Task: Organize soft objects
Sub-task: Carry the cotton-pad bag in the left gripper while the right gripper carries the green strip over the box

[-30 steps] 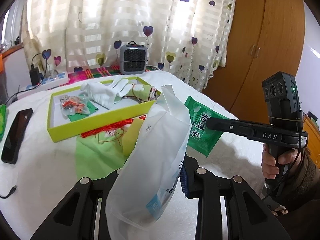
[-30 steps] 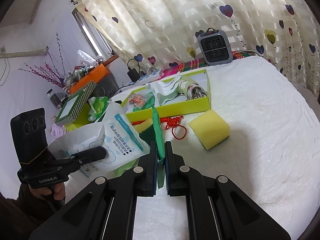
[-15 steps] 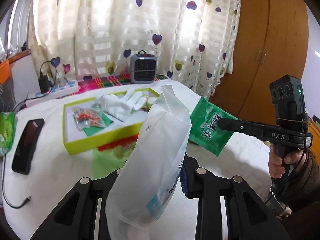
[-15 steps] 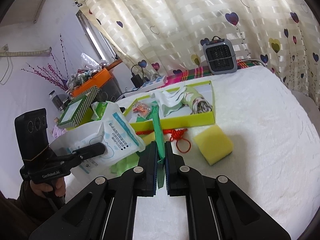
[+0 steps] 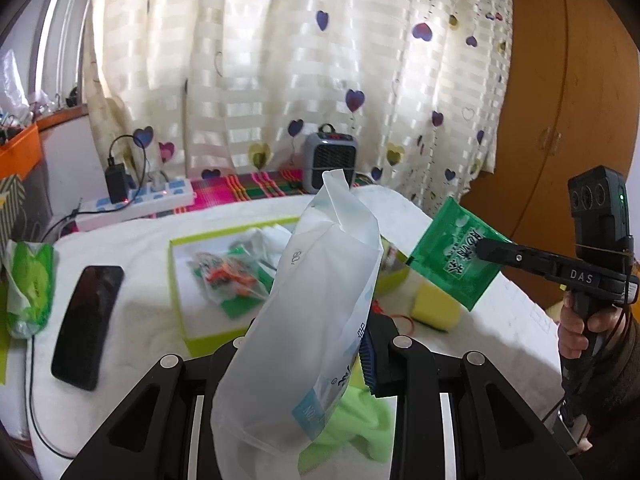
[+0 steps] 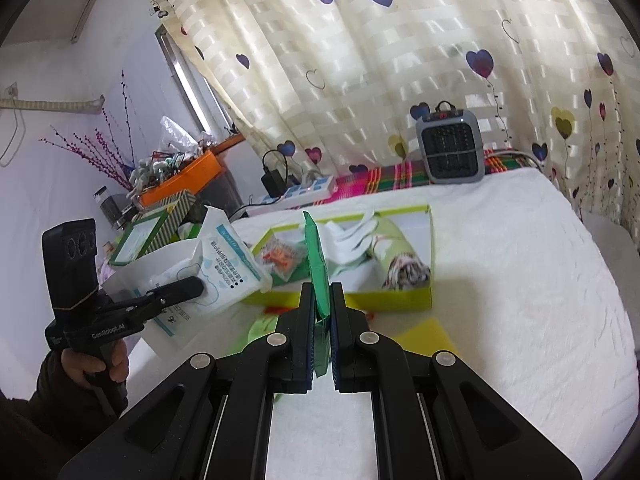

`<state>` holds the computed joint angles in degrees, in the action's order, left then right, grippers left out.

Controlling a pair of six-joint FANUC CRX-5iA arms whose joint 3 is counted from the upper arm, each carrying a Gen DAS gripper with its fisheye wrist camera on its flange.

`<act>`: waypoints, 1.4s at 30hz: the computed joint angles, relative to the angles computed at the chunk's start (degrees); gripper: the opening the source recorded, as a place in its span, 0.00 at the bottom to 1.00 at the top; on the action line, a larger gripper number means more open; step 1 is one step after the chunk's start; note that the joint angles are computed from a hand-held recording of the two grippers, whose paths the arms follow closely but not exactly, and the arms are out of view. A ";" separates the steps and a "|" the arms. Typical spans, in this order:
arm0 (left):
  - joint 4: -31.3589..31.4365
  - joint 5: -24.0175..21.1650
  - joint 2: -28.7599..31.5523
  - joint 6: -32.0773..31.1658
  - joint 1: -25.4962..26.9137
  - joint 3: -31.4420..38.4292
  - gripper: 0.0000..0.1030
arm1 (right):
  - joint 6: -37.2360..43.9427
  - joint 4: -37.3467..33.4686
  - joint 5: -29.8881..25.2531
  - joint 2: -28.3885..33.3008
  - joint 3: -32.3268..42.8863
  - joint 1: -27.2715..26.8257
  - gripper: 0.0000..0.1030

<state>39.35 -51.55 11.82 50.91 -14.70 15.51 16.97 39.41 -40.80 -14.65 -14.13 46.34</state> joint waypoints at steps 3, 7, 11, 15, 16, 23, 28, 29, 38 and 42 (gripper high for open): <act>0.08 0.23 1.15 0.50 0.31 1.66 0.28 | 1.56 -0.65 0.29 0.99 1.39 -0.97 0.06; -0.34 -0.17 3.07 1.32 0.53 4.44 0.28 | 3.51 -2.17 1.00 2.16 2.96 -2.39 0.06; -0.92 -0.84 5.69 2.94 0.60 7.86 0.28 | 6.64 -4.34 0.90 3.94 5.34 -3.80 0.06; -1.08 -1.50 7.95 4.49 0.73 10.37 0.28 | 9.44 -6.81 1.37 5.63 7.48 -5.57 0.06; -1.41 -1.50 8.42 4.82 0.69 10.96 0.28 | 10.51 -8.05 1.49 6.17 8.21 -6.13 0.06; -4.19 -2.92 13.33 8.88 0.59 17.94 0.29 | 17.10 -15.08 1.44 10.31 13.28 -9.06 0.06; -6.49 -4.88 16.90 11.52 0.45 23.10 0.29 | 22.62 -21.94 0.65 14.11 18.21 -11.55 0.06; -6.73 -5.17 17.42 11.78 0.42 23.81 0.29 | 23.30 -22.61 0.48 14.63 18.82 -11.82 0.06; -8.86 -6.62 21.22 15.32 0.51 28.77 0.29 | 28.25 -29.41 -0.38 19.49 24.49 -14.28 0.06; -10.76 -6.97 22.39 16.30 0.24 30.59 0.29 | 29.09 -31.49 -0.38 20.90 26.00 -14.98 0.06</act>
<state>28.59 -58.52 34.21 67.21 -14.46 46.10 46.06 7.92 -41.18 6.25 11.87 31.37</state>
